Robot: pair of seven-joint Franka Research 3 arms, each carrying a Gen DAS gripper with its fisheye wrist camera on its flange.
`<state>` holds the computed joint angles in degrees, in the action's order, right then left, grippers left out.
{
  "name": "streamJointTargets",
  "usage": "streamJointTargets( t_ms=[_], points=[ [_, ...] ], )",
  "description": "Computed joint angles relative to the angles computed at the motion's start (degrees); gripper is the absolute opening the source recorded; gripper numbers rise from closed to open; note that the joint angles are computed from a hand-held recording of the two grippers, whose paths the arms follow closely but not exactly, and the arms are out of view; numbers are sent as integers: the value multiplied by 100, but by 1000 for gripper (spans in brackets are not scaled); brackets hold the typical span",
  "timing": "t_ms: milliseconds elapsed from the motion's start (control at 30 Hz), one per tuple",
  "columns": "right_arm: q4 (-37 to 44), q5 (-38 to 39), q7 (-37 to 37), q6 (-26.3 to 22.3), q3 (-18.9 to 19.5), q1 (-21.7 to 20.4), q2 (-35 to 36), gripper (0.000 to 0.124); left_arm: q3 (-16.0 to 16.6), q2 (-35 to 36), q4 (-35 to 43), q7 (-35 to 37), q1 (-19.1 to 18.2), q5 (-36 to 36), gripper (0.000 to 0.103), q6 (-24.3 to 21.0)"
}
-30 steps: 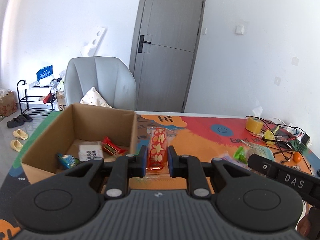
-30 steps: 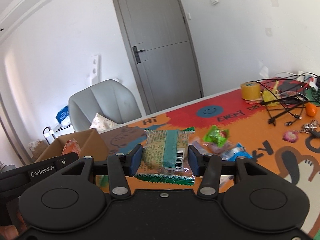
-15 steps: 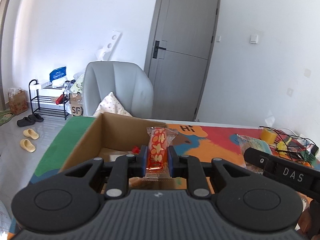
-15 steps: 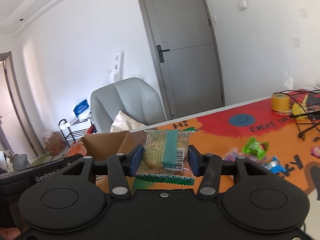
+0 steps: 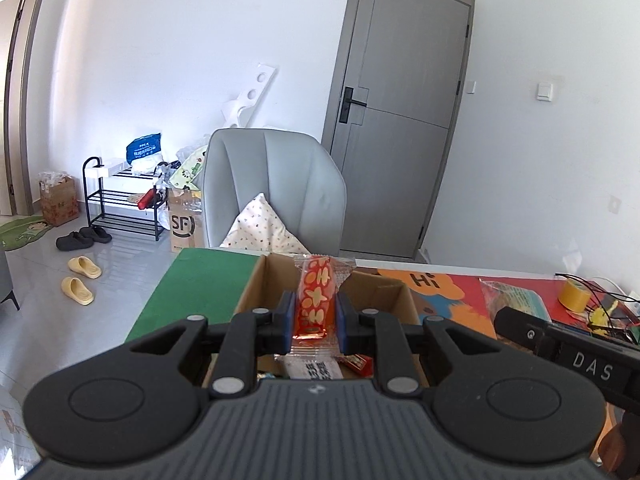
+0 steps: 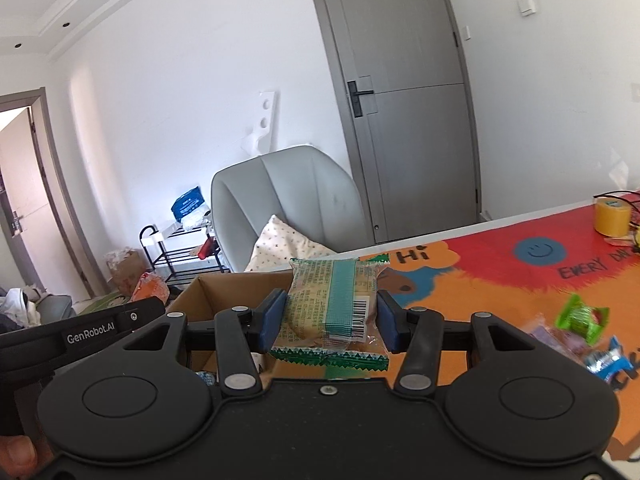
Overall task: Organize snacks
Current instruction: 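Carry the biscuit pack and red candy bar over the box with both tools, then open both tools to drop the biscuit pack and candy bar into the box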
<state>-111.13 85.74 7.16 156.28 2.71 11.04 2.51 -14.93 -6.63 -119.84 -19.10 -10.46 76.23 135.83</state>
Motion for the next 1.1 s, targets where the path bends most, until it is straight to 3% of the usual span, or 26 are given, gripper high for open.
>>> streamJointTargets(
  t_ms=[600,967,1100],
  points=[
    [737,-1075,872,144,258,40,568,49,365,383,333,208,329,-322,20,732],
    [845,-1492,1280,29,399,48,692,49,359,62,-2,99,436,-507,30,745],
    [864,-1321,1197,-144,440,21,679,55,290,-111,-150,-15,486,-529,42,661]
  ],
)
